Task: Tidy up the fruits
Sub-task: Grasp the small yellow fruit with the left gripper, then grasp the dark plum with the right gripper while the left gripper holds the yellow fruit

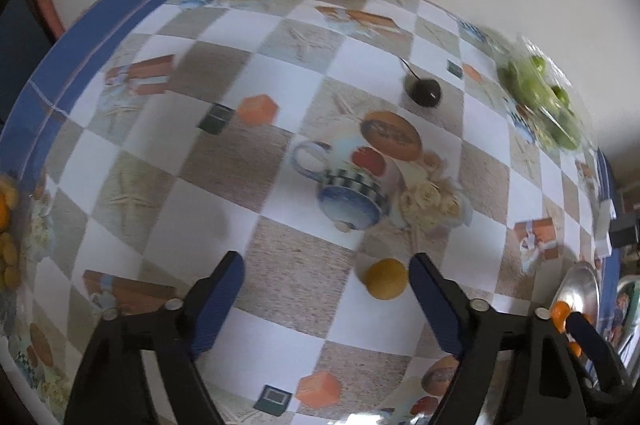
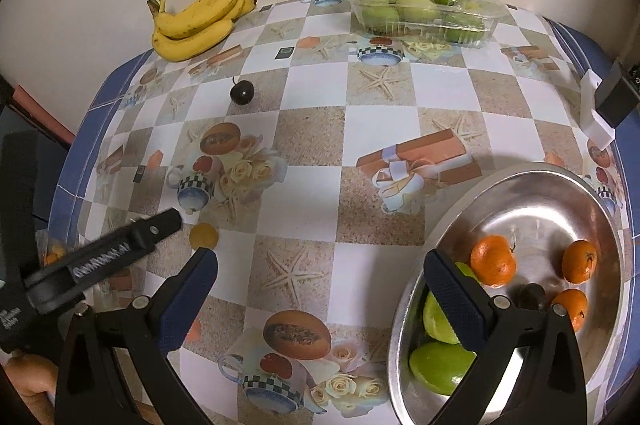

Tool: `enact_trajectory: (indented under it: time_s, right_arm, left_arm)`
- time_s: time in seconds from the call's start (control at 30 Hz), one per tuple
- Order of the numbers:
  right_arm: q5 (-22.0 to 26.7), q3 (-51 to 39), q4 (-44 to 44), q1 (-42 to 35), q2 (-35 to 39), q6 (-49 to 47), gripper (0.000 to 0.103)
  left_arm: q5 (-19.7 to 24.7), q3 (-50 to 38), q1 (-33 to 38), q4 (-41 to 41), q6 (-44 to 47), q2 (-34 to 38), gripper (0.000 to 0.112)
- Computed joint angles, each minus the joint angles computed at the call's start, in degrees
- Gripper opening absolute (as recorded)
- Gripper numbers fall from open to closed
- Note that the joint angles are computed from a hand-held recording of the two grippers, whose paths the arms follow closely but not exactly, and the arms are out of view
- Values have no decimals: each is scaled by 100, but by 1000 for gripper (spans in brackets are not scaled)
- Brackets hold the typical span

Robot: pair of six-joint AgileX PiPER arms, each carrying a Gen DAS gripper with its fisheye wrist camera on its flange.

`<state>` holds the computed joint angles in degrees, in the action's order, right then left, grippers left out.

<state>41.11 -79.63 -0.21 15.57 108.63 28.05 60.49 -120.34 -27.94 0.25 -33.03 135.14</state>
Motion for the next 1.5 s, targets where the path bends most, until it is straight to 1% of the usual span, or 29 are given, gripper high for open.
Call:
enact_trajectory:
  time_s: [0.13, 0.2, 0.23, 0.3, 0.43, 0.53, 0.57, 0.6, 0.97, 1.03, 1.2, 1.33, 1.4, 1.47, 1.5]
  right_arm:
    - [-17, 52, 15, -43, -46, -14, 103]
    - [-16, 57, 43, -62, -45, -34, 103]
    - [-17, 60, 61, -71, -46, -46, 103]
    - [-30, 73, 75, -80, -55, -58, 103]
    - [-49, 97, 120, -102, -74, -87, 103]
    - [-54, 100, 140, -116, -74, -104, 103]
    - [-55, 102, 136, -113, -74, -101, 103]
    - [-59, 102, 140, -117, -74, -104, 103]
    - [-106, 96, 132, -113, -118, -94, 103]
    - [-135, 82, 119, -99, -132, -85, 103]
    - [-29, -140, -36, 7, -64, -64, 103]
    - [80, -487, -299, 118, 103, 24, 103]
    - [171, -748, -393, 165, 277, 26, 103]
    - [280, -1062, -380, 200, 512, -58, 102]
    - [351, -1230, -371, 222, 641, -96, 102]
  left_arm:
    - [83, -273, -47, -193, 150, 183, 70]
    - [154, -400, -45, -287, 207, 267, 63]
    - [107, -323, -25, -361, 279, 228, 61]
    - [129, -388, -25, -450, 336, 291, 51]
    - [55, -380, -4, -755, 465, 353, 45]
    - [37, -345, -22, -776, 489, 343, 38]
    - [19, -342, -18, -815, 505, 345, 32]
    - [-18, -316, -4, -890, 538, 337, 29]
    - [-335, 5, 92, -920, 477, 36, 29]
    - [-329, -9, 131, -897, 439, 12, 29]
    - [-170, -349, 167, -568, 523, 89, 29]
    - [109, -871, 312, -524, 752, 319, 29]
    - [212, -1095, 387, -498, 840, 409, 29]
    - [480, -1629, 456, -423, 950, 641, 29]
    - [535, -1754, 484, -414, 1010, 688, 29]
